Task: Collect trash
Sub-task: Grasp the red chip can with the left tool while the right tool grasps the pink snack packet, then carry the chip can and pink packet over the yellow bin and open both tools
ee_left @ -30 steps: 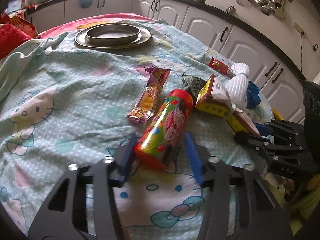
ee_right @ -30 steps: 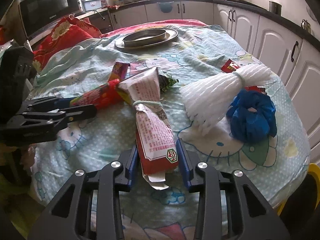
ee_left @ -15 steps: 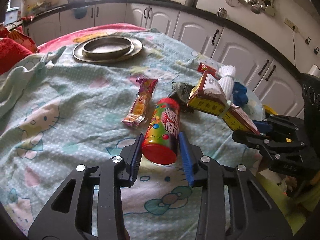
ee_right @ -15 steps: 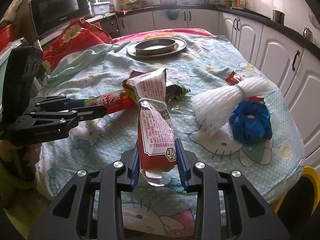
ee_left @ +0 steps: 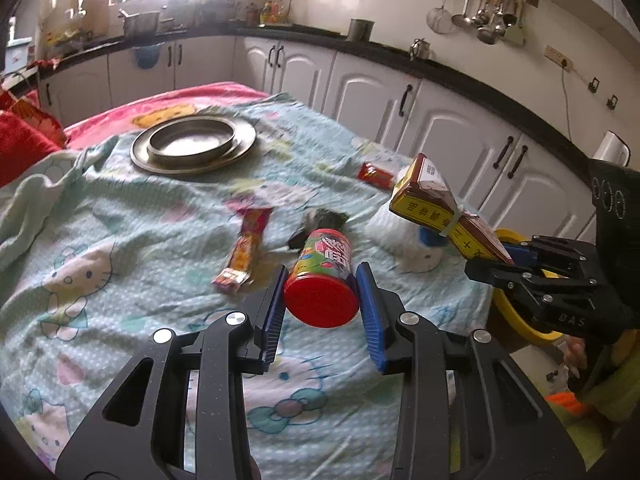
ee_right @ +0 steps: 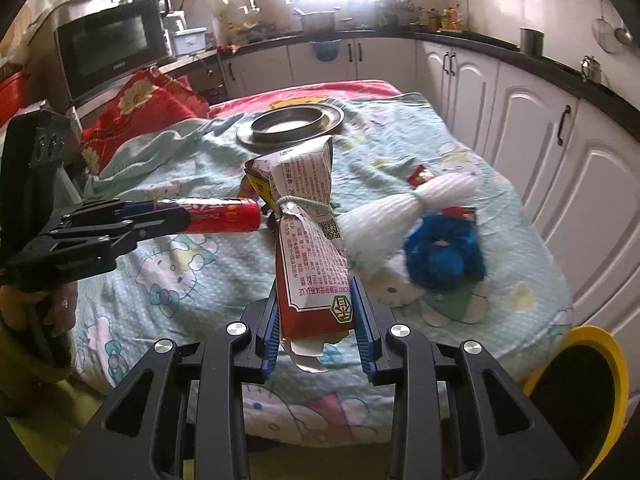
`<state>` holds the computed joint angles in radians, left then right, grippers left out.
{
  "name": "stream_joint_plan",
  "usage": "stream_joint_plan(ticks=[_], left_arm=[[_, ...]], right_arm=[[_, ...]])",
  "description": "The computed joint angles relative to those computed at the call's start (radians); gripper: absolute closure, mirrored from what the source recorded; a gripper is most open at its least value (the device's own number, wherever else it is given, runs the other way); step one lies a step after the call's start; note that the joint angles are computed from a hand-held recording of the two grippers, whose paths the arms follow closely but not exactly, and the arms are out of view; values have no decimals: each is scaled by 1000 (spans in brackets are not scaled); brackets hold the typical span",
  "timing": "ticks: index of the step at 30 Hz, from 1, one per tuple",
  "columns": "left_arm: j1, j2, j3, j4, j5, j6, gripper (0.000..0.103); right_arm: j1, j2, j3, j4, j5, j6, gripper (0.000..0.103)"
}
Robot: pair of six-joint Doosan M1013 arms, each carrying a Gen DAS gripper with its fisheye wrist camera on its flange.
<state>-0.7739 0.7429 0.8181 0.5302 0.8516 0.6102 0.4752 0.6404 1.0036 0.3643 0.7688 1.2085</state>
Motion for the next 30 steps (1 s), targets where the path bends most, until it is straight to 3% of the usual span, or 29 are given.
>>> stream_joint_plan(ticks=[16, 30], left_arm=[[-23, 96, -202, -29, -5, 103, 76], [-44, 254, -497, -157, 84, 315, 76]], right_arm=[[-50, -94, 122, -8, -130, 66, 73], [-91, -167, 235, -87, -221, 207, 73]])
